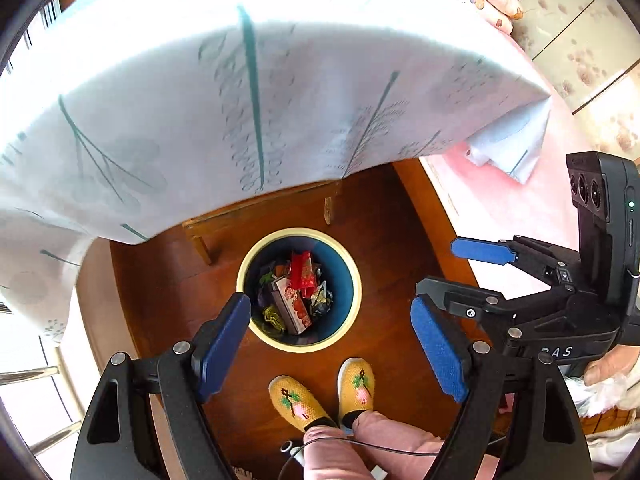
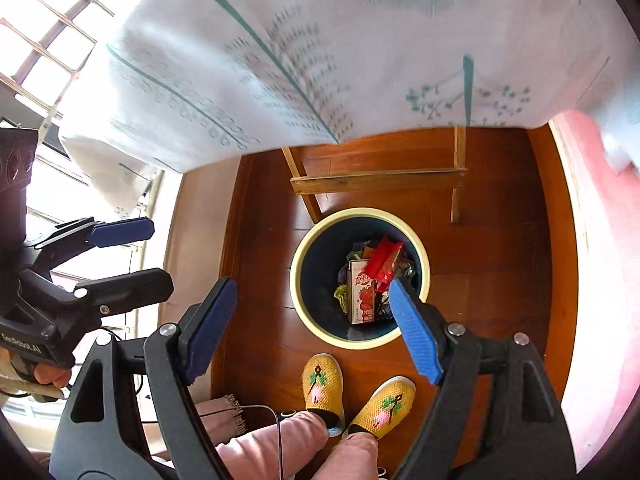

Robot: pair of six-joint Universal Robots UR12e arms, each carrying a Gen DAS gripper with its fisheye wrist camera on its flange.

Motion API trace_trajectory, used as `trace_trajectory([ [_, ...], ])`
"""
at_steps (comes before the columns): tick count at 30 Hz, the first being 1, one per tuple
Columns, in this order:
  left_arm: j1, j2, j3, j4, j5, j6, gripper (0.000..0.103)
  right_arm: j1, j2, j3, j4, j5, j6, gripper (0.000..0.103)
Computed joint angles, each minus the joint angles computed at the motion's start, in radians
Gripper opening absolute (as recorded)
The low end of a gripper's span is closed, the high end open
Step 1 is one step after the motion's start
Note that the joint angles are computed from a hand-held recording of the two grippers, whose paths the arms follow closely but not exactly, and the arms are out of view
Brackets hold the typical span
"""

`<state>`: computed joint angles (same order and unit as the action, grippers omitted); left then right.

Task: Collect trash

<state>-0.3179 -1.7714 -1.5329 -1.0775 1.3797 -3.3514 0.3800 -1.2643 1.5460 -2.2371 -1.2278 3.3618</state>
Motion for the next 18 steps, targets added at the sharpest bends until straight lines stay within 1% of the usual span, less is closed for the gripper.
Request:
trace_trajectory([
  [5,-0.015,0.026,0.057,-0.030,0.037,-0.038,0.084,-0.003,-0.036,-0.046,0.057,0.010,-0.017,0.077],
  [8,-0.019,0.041,0.086,-0.045,0.043,-0.079,0.084,0.001,-0.056,-0.077,0.088,-0.008,-0.027,0.077],
  [11,-0.035,0.048,0.123,-0.060,0.081,-0.097,0.084,0.002,-0.069,-0.116,0.142,-0.016,-0.034,0.077],
  [16,-0.062,0.051,0.195,-0.130,0.148,-0.131,0.084,0.016,-0.084,-0.181,0.214,-0.082,-0.051,0.077],
  [18,-0.070,0.053,0.215,-0.141,0.170,-0.142,0.084,0.018,-0.087,-0.206,0.229,-0.104,-0.055,0.077],
])
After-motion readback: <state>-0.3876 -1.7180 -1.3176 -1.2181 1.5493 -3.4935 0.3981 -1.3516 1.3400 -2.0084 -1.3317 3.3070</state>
